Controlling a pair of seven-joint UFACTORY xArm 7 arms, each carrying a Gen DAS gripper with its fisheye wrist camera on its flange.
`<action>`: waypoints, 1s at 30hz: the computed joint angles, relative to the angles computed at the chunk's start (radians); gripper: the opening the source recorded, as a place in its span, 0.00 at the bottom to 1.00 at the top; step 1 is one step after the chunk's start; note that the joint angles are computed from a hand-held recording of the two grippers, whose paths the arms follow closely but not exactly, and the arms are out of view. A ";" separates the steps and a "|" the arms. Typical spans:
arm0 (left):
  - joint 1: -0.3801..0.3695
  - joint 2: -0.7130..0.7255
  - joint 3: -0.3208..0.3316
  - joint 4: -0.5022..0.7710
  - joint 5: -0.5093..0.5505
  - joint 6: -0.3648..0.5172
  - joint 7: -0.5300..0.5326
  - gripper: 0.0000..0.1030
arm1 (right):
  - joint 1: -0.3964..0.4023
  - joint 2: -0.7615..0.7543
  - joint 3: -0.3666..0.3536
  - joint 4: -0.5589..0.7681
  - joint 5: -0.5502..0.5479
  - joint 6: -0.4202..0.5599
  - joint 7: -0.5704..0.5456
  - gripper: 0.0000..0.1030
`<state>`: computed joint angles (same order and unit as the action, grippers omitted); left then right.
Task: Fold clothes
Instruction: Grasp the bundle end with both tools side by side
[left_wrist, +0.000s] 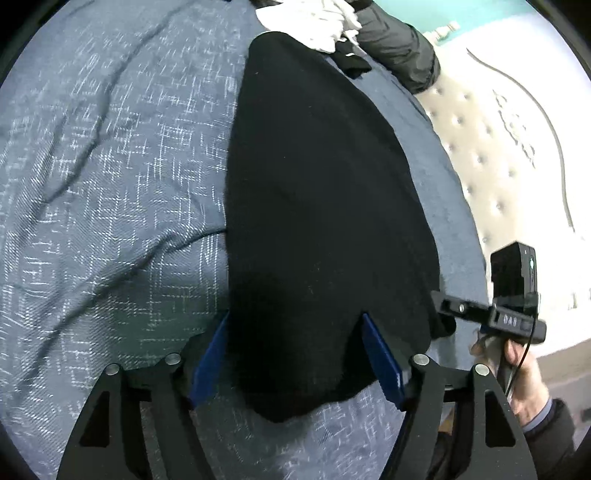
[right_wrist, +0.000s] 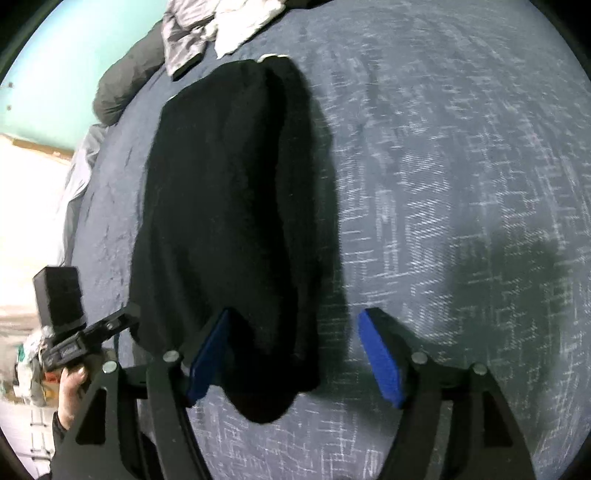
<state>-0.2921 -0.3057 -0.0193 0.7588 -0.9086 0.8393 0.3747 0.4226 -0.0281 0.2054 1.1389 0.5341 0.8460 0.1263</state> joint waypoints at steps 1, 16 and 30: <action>-0.001 0.004 -0.003 0.002 -0.001 -0.007 -0.001 0.73 | 0.002 0.004 0.001 0.005 0.009 0.001 -0.010 0.70; -0.020 0.042 -0.004 0.013 -0.065 -0.033 0.070 0.73 | 0.030 0.101 0.035 0.066 0.033 -0.078 -0.039 0.56; -0.018 0.118 -0.036 0.060 -0.104 -0.075 0.123 0.72 | 0.030 0.122 0.051 0.050 0.084 -0.149 -0.068 0.47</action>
<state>-0.3097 -0.1881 -0.0551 0.8189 -1.0130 0.7646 0.4975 0.4528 0.0941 0.2567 1.1892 0.6185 0.6975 0.0579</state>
